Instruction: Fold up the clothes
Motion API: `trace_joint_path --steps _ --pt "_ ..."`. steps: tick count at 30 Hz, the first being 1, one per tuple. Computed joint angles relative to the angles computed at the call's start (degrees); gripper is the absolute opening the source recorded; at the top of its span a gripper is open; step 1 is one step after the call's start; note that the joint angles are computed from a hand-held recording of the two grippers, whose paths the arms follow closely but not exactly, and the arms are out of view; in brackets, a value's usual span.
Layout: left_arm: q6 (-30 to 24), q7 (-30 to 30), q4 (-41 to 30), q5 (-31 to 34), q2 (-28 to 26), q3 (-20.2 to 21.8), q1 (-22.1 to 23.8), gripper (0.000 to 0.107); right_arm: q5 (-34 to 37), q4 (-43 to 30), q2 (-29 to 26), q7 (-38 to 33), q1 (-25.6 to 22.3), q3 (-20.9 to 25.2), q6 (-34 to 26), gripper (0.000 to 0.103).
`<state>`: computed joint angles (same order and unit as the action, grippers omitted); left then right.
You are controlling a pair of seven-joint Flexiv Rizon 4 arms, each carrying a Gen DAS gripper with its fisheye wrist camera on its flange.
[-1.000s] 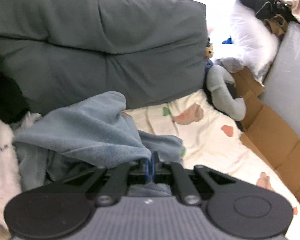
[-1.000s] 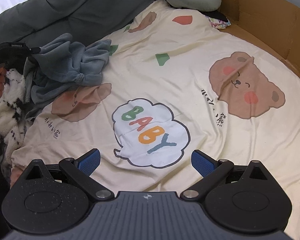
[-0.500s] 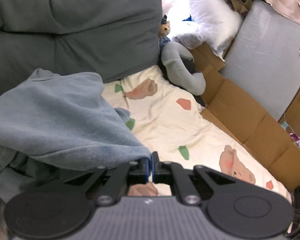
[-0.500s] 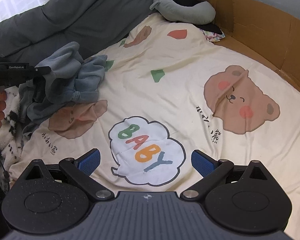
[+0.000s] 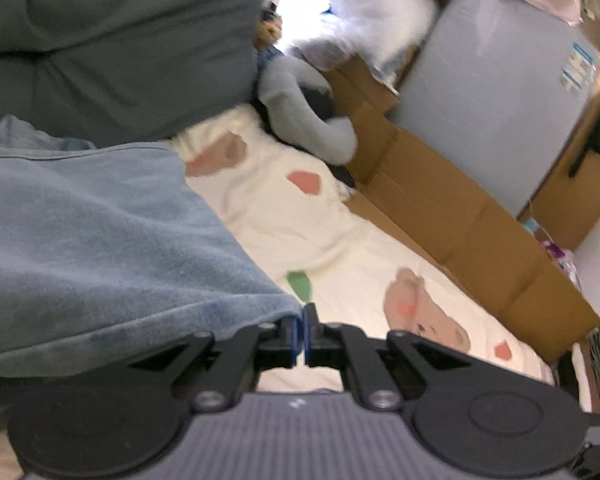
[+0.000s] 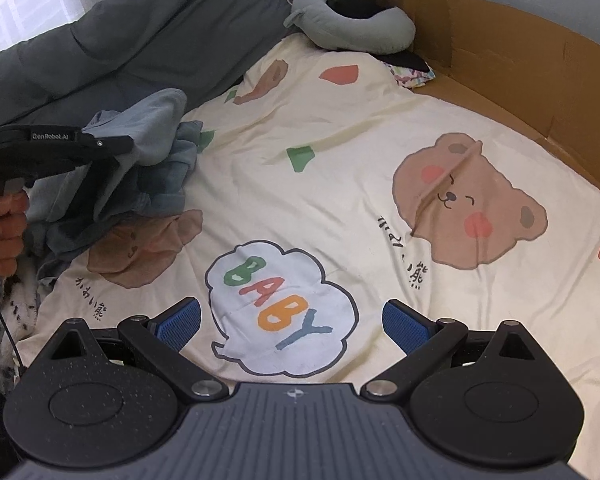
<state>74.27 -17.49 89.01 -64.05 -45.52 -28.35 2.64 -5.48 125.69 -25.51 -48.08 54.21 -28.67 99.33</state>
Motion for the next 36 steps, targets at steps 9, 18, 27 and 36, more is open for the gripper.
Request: trace_joint_path --steps 9,18,27,36 --pt "-7.3 -3.37 2.11 6.23 -0.11 3.6 -2.6 0.002 -0.21 0.0 0.2 0.06 -1.95 2.0 -0.19 0.1" --pt "-9.11 -5.91 6.27 12.98 3.22 5.24 -1.53 0.046 0.06 0.57 0.22 -0.06 -1.63 1.72 0.46 0.1" --pt "4.98 -0.46 7.63 7.12 4.82 4.3 0.51 0.078 0.51 1.32 0.59 -0.52 -1.43 1.71 0.38 0.1" --pt "15.37 -19.71 -2.01 19.87 -2.31 24.35 -8.39 0.093 0.26 1.3 0.51 -0.62 -2.09 2.56 -0.12 0.1"
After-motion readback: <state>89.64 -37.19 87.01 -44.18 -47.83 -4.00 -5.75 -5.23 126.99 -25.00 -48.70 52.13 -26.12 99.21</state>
